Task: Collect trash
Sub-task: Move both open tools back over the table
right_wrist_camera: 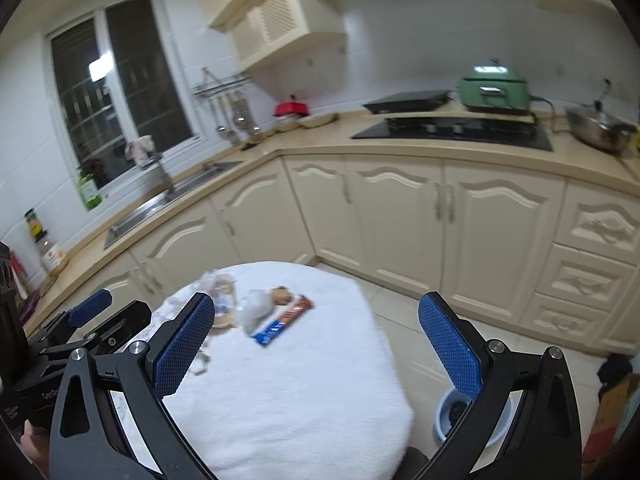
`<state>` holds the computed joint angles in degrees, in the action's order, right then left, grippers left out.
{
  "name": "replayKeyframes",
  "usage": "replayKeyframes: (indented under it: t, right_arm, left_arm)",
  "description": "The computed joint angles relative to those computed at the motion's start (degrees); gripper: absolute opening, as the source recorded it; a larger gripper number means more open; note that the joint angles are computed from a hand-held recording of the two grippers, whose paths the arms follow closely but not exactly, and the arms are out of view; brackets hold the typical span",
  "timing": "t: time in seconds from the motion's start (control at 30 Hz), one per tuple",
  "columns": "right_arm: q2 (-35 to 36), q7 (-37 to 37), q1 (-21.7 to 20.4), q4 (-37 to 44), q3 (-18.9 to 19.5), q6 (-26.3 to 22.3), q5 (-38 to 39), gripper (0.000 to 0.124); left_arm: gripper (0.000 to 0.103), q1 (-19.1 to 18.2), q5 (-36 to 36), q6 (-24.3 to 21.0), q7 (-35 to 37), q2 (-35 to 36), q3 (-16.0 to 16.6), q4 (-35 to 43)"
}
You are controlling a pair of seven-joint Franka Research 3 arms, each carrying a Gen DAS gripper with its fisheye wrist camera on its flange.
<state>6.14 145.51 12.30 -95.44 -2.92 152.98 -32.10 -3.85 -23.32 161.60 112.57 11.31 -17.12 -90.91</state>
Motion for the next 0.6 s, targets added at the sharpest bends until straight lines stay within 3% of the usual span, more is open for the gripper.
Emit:
replayKeyframes:
  t: [0.2, 0.43, 0.5, 0.6]
  right_arm:
    - [4.58, -4.78, 2.12, 6.03, 0.31, -1.21, 2.25, 0.103]
    - [9.46, -11.37, 4.10, 10.46, -0.18, -2.87, 7.74, 0.103]
    - [11.49, -14.06, 4.25, 12.16, 0.00, -3.30, 10.78, 0.103]
    - [14.93, -17.58, 4.81, 15.29, 0.04, -4.11, 14.61, 0.103]
  left_arm:
    - [0.102, 0.87, -3.50, 3.10, 0.91, -6.75, 2.18, -9.01]
    - [0.102, -0.50, 5.24, 2.43, -9.29, -6.49, 5.73, -10.57]
    - [0.102, 0.04, 6.74, 0.30, -11.46, -6.42, 6.06, -10.50]
    - [0.102, -0.90, 14.68, 0.13, -19.32, -2.94, 7.42, -6.43]
